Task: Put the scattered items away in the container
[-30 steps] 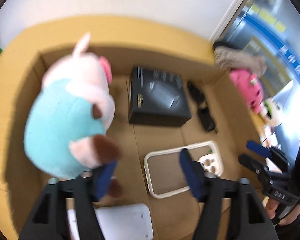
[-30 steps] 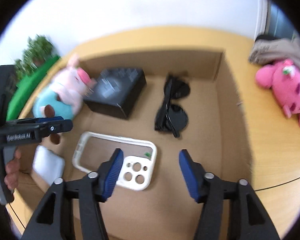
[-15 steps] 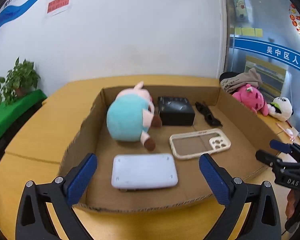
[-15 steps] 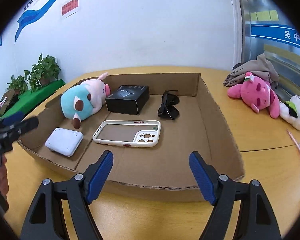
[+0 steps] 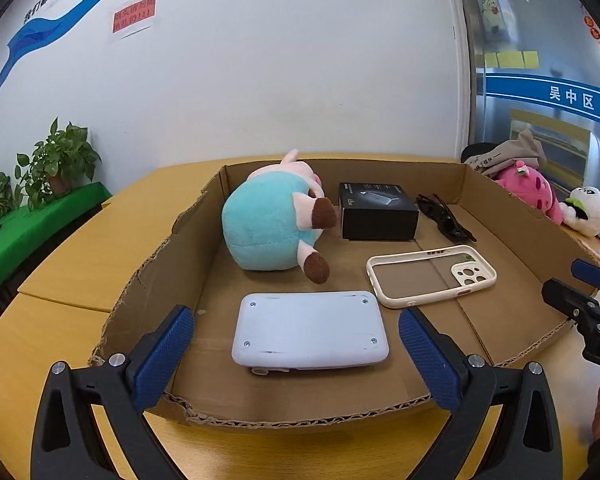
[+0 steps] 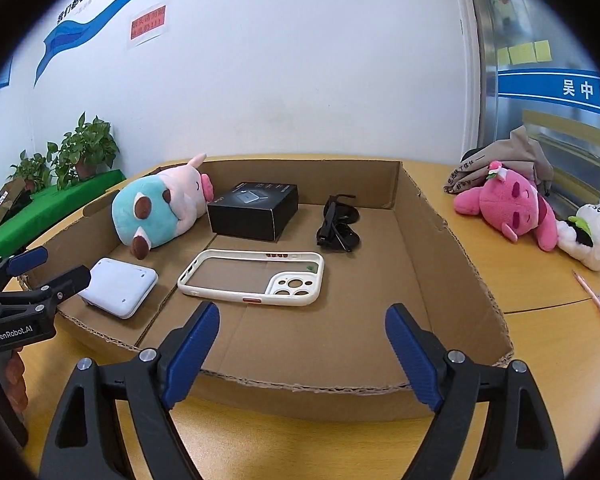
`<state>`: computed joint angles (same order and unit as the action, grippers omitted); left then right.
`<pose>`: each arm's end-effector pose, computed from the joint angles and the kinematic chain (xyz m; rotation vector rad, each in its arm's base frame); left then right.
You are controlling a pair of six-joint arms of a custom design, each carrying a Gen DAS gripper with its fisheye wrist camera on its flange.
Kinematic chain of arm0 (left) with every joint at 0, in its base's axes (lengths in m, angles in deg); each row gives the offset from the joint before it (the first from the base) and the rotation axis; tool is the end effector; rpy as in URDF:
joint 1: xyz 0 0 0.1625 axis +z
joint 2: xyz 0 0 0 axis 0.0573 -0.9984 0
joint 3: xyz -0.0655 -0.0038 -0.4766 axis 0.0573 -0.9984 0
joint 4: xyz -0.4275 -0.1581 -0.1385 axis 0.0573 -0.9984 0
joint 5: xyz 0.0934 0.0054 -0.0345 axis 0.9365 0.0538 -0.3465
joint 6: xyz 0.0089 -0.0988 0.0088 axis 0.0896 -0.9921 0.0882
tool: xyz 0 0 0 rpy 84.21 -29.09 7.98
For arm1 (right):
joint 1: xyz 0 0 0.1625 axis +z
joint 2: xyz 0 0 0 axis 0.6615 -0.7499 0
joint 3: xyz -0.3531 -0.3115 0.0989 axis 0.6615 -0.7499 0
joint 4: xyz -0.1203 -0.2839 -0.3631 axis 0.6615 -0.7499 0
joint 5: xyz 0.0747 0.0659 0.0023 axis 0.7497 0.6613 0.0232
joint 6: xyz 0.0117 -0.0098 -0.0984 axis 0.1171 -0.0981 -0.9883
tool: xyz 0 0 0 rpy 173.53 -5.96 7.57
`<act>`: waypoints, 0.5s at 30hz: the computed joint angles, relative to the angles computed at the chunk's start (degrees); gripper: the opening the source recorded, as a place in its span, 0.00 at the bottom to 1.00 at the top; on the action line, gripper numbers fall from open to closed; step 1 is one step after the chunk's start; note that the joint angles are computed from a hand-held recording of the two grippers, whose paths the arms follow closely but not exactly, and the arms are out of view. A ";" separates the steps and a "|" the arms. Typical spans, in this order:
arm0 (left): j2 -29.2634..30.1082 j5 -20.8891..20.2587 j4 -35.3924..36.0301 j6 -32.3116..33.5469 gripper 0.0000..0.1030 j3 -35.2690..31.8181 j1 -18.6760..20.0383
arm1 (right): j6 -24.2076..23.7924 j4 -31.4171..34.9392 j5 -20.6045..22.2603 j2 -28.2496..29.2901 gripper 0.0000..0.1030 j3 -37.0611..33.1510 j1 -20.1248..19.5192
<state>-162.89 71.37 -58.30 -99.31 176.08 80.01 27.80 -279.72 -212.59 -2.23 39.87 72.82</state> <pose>0.1130 -0.5282 0.2745 0.5910 2.1018 -1.1965 0.2993 -0.5002 -0.1273 0.5157 -2.1111 1.2160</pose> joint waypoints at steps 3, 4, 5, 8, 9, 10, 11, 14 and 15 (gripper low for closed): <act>0.59 1.98 3.12 -1.29 1.00 -1.29 0.77 | -0.06 0.21 0.00 0.03 0.85 -0.03 0.01; 1.12 3.31 5.37 -2.39 1.00 -2.42 1.31 | 0.00 0.26 -0.08 0.05 0.86 -0.07 0.03; 1.72 4.67 7.77 -3.68 1.00 -3.65 1.91 | -0.01 0.32 -0.21 0.08 0.86 -0.14 0.04; 2.16 5.78 9.68 -5.03 1.00 -4.46 2.41 | -0.01 0.47 -0.83 0.31 0.87 -0.61 0.20; 1.92 5.07 8.74 -4.71 1.00 -3.87 2.10 | 0.03 0.55 -1.00 0.36 0.88 -0.74 0.24; 1.71 4.52 8.02 -4.66 1.00 -3.37 1.84 | 0.05 0.62 -1.26 0.42 0.89 -0.89 0.29; 1.48 3.78 7.21 -4.65 1.00 -2.80 1.54 | 0.15 0.65 -1.42 0.45 0.89 -0.96 0.32; 0.91 2.01 5.46 -4.88 1.00 -1.59 0.88 | 0.20 0.90 -1.70 0.51 0.91 -1.08 0.41; 0.61 1.12 4.35 -4.82 1.00 -0.90 0.52 | 0.22 0.94 -1.72 0.52 0.91 -1.09 0.43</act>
<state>-162.29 72.49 -53.95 -104.13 175.18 80.53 28.01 -278.79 -214.32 -1.71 38.78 73.25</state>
